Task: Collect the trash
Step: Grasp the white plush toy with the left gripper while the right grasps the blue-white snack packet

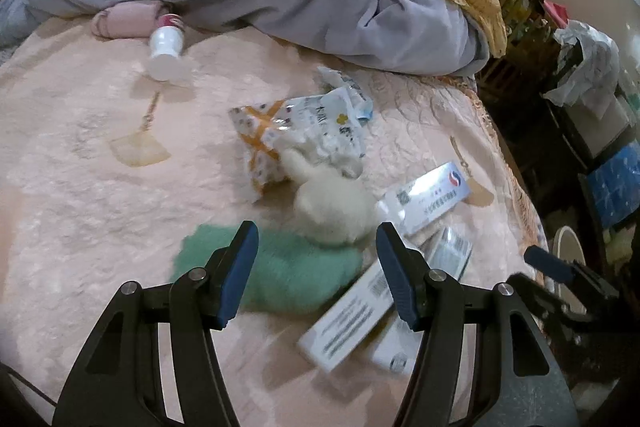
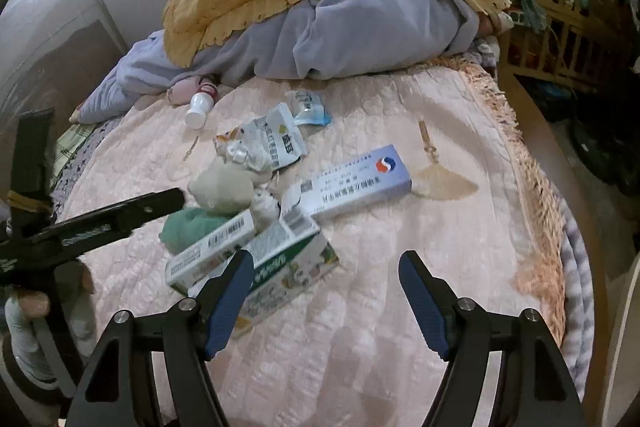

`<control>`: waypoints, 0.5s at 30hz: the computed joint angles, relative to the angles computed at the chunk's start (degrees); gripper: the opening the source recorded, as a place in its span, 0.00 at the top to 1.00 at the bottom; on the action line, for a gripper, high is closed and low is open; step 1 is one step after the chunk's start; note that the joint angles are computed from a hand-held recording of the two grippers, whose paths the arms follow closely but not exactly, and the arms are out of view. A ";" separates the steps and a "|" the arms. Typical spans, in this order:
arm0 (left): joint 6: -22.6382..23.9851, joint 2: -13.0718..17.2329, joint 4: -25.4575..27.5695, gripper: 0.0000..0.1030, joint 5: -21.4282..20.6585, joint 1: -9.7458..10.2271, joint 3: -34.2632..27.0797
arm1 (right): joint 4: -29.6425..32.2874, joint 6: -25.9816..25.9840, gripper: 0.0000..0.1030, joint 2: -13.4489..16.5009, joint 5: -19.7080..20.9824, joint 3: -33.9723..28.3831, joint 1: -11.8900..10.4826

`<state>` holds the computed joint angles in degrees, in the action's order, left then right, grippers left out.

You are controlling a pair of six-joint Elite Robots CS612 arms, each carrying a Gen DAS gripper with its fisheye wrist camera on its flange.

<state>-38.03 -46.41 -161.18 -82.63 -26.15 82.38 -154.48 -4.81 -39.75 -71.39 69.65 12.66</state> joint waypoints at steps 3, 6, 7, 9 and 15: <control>0.36 2.03 2.65 0.42 0.71 0.12 -3.34 | 0.96 0.00 0.29 0.92 0.35 -1.68 -0.06; 0.30 3.75 4.51 0.42 -0.49 0.54 -5.88 | 1.71 -0.21 0.29 1.79 0.64 -3.23 -0.14; 0.39 4.10 4.65 0.43 -0.88 0.65 -6.29 | 2.14 -0.32 0.29 2.21 0.53 -3.98 -0.13; 0.13 4.58 3.96 0.57 -2.24 0.94 -6.52 | 2.94 -0.44 0.29 2.86 0.45 -5.07 -0.18; 0.33 2.46 -1.53 0.60 -3.13 1.31 -2.86 | 4.62 -0.13 0.29 4.29 0.55 -7.47 -0.18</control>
